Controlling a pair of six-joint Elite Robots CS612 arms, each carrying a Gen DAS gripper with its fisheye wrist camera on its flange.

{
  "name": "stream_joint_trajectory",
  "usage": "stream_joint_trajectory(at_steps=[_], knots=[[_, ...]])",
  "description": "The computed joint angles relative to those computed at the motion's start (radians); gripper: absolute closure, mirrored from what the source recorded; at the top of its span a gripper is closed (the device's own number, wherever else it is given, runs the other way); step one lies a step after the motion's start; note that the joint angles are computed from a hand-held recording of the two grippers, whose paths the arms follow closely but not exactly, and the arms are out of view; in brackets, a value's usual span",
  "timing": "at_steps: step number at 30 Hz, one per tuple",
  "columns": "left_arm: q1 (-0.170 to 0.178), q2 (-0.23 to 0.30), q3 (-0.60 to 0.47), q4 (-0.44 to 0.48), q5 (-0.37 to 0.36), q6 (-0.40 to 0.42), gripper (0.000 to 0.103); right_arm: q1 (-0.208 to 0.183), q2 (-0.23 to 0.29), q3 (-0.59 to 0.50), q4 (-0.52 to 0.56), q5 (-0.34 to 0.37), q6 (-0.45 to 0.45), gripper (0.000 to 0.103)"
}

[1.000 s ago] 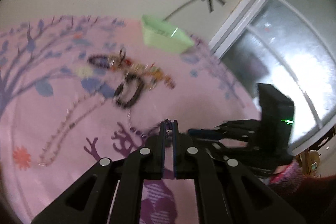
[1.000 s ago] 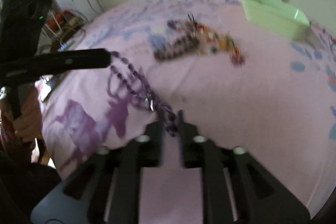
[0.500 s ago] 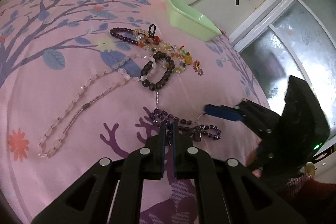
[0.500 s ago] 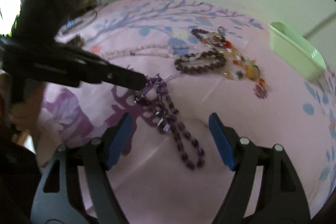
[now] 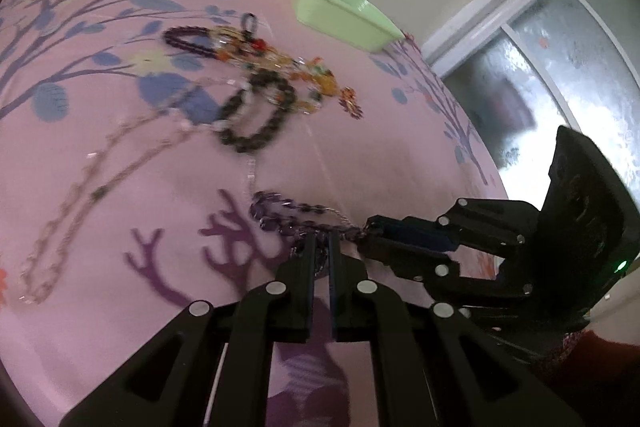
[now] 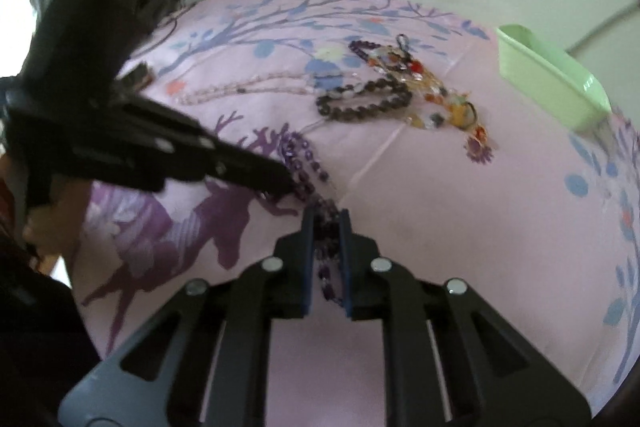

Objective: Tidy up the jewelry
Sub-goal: 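Lift the purple strand with the left gripper toward the green tray, then lower the purple strand into the green tray and open the left gripper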

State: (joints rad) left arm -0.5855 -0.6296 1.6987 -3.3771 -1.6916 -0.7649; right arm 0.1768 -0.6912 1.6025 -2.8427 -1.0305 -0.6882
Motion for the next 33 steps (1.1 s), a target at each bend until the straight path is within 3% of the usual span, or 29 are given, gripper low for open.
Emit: stream_joint_trajectory(at_steps=[3, 13, 20, 26, 33], knots=[[0.002, 0.013, -0.03, 0.0, -0.036, -0.002, 0.1, -0.016, -0.006, -0.001, -0.036, 0.041, 0.066, 0.092], [0.012, 0.042, -0.172, 0.034, -0.029, 0.026, 0.1, -0.047, -0.014, -0.072, -0.133, 0.108, 0.177, 0.092], [0.028, 0.034, -0.278, 0.066, 0.019, 0.083, 0.1, -0.052, -0.005, -0.198, -0.134, 0.09, 0.25, 0.092], [0.048, 0.041, -0.401, 0.146, 0.072, 0.155, 0.1, -0.052, 0.044, -0.365, -0.106, 0.044, 0.341, 0.092], [0.074, 0.098, -0.558, 0.247, 0.094, 0.175, 0.1, -0.053, 0.129, -0.552, -0.053, 0.014, 0.425, 0.092]])
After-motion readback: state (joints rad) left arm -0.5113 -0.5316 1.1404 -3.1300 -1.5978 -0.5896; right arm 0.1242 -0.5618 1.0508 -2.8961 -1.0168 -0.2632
